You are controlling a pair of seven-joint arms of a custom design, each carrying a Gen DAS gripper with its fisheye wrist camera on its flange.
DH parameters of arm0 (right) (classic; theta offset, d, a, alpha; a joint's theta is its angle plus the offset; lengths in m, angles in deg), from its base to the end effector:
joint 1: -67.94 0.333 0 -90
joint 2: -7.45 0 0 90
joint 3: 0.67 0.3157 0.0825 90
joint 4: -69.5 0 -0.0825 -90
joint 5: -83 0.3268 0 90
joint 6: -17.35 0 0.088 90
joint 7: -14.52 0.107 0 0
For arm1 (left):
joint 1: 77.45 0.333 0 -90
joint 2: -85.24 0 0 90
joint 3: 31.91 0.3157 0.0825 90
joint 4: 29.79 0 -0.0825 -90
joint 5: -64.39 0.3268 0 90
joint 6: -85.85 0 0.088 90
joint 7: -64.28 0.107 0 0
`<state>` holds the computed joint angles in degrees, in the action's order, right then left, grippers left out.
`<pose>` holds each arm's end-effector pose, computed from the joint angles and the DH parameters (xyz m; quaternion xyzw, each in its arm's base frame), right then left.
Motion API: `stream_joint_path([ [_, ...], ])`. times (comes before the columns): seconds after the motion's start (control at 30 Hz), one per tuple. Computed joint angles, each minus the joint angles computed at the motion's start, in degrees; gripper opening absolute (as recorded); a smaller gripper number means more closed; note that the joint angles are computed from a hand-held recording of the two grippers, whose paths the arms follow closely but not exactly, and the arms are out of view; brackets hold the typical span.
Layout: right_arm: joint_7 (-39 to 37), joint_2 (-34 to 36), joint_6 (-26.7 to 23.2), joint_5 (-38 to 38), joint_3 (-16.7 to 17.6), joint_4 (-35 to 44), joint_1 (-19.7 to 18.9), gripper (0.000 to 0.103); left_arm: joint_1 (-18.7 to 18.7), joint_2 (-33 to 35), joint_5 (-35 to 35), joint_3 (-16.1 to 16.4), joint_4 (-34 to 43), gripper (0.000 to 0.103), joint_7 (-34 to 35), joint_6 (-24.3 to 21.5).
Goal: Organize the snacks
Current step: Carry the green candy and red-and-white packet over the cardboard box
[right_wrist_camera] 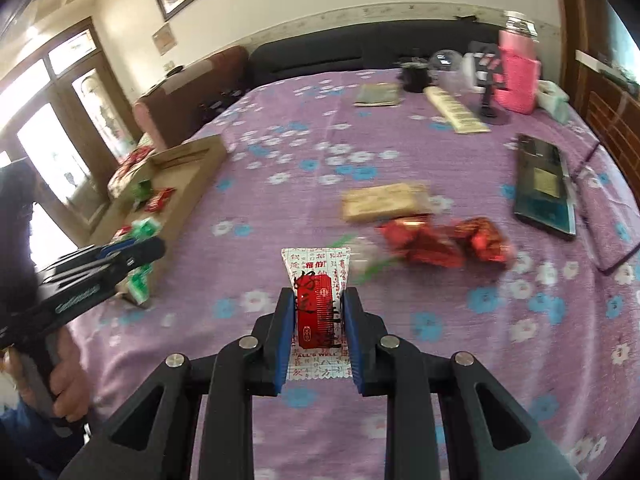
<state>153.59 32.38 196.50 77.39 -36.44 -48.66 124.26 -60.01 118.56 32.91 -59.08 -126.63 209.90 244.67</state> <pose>0.5453 0.2555 0.3791 -0.5671 0.7400 -0.1841 0.3113 0.6681 -0.0331 0.3750 -0.4622 0.8088 -0.3421 0.1231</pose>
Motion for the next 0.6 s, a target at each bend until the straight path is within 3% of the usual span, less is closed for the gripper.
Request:
stream_joint_path([
  [0.13, -1.87, 1.99, -2.89, -0.02, 5.92, 6.76, -3.99, 0.023, 1.14, 2.06, -0.19, 0.94, 3.71, 0.019, -1.45, -1.24],
  [0.33, -4.63, 8.04, -8.37, 0.15, 17.76, 20.76, -12.95, 0.023, 2.71, 5.65, 0.69, 2.62, 9.29, 0.019, -4.22, -1.21],
  [0.47, -6.69, 13.24, -12.68, 0.79, 23.37, 31.04, -16.93, 0.023, 3.14, 8.57, 3.07, 4.03, 13.31, 0.019, -7.5, -1.7],
  [0.6, -8.9, 19.45, -17.71, 1.1, 26.79, 42.98, -19.03, 0.023, 3.3, 11.17, 6.11, 4.94, 16.14, 0.019, -10.3, -0.19],
])
